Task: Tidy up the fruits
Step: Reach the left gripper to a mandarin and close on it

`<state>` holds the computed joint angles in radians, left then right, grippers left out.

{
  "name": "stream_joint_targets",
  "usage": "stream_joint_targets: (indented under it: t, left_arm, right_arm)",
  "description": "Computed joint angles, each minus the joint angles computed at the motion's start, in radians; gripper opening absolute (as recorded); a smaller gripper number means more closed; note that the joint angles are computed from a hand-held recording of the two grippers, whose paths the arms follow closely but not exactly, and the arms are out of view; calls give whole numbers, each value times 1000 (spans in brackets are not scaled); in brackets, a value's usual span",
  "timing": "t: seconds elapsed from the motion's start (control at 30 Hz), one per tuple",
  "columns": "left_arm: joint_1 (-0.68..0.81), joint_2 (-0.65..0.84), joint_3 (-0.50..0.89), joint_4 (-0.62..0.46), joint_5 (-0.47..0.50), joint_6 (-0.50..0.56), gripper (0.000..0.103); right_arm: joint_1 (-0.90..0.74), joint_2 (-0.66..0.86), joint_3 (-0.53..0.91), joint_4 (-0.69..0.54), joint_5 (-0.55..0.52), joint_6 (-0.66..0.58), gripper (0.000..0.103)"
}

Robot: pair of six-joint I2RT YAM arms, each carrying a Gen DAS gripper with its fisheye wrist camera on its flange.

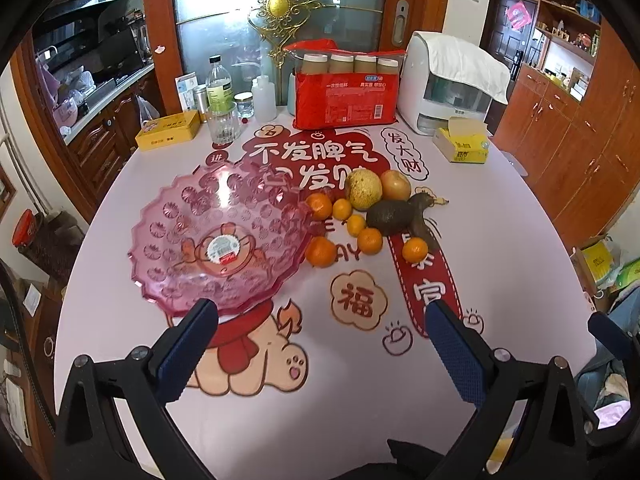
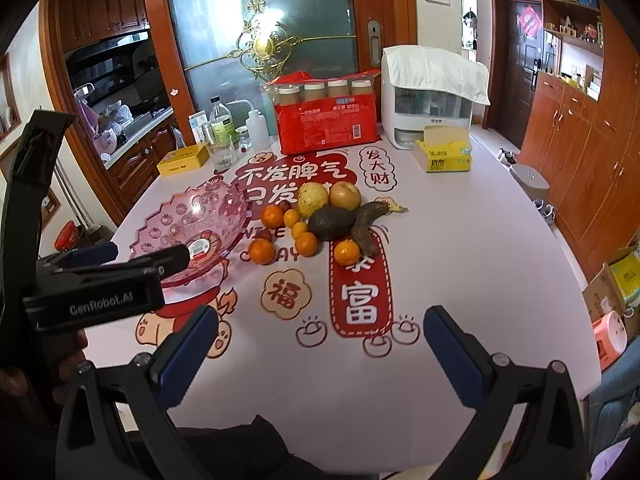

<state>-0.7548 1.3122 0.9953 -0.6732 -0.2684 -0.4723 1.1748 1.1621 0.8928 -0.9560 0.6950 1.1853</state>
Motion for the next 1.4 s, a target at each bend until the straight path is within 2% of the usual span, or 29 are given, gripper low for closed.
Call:
stream_joint_targets:
  t: [0.2, 0.4, 0.6, 0.73, 0.93, 1.07, 1.2, 1.3, 1.4]
  left_arm:
    - [6, 149, 121, 19, -1, -7, 102]
    - [15, 324, 268, 13, -5, -16, 102]
    - [50, 512, 416, -12, 40, -27, 102]
    - [76, 630, 499, -26, 92, -20, 102]
    - [97, 808, 639, -64, 153, -5, 97]
    - [103, 917, 739, -80, 183, 4, 91]
    - [111, 1025, 842, -105, 215, 10, 78]
    - [114, 1099, 916, -133, 238, 11, 68]
    - [114, 1159, 984, -164, 240, 9, 63]
  right_arm:
    - [-170, -76, -69, 106, -64, -229, 102]
    - [-394, -125, -168, 318, -182, -539, 101]
    - [-581, -43, -252, 592, -317, -827, 97]
    - [-646, 49, -282, 744, -387, -934, 94]
    - [-724, 233, -305, 963, -496, -1039, 83]
    - [-767, 354, -304, 1054, -559, -1057, 72]
    - [-808, 448, -300, 1129, -603, -1054, 63]
    - [-839, 520, -281, 1157, -639, -1057, 61]
    - [-862, 567, -261, 1165, -678, -1058, 57]
